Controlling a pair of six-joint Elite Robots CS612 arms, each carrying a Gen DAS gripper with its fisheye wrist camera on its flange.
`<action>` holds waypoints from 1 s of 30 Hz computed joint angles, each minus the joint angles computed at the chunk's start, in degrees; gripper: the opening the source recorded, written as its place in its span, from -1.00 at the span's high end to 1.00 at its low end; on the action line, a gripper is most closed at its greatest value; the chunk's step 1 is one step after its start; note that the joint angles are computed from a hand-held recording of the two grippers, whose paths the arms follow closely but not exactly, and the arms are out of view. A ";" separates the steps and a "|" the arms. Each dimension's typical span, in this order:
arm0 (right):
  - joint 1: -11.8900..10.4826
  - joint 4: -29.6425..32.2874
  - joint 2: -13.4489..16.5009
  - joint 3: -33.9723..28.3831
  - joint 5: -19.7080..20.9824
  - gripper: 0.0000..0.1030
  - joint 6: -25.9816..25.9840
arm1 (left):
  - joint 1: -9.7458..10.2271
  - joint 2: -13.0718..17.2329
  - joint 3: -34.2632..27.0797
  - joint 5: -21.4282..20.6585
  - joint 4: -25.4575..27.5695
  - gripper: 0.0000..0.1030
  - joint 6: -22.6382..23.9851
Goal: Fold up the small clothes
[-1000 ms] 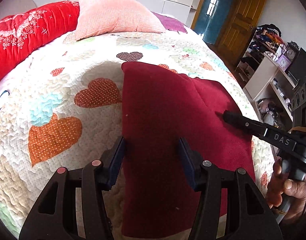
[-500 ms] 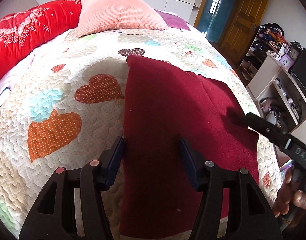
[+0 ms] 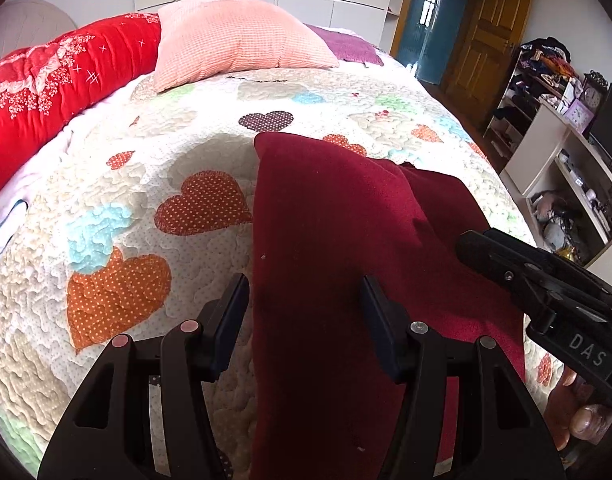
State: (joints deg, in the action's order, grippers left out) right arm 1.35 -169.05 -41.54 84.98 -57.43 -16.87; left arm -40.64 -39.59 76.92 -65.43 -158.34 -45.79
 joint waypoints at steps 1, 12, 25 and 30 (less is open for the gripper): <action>0.17 0.84 0.40 -0.58 -1.37 0.21 -0.02 | 0.10 0.25 -0.27 -0.36 0.04 -0.11 -0.06; 0.11 3.35 2.05 -2.42 -3.82 0.23 -0.81 | 0.33 1.55 -1.45 -1.41 -0.37 -0.26 -0.57; -1.12 -10.23 -3.81 7.18 -2.19 0.04 2.01 | -2.06 -1.48 2.79 5.80 -1.59 -0.26 -0.13; -1.71 -11.07 -5.32 9.25 -1.20 0.02 1.98 | -3.16 -2.89 4.95 9.73 -3.28 -0.26 -0.48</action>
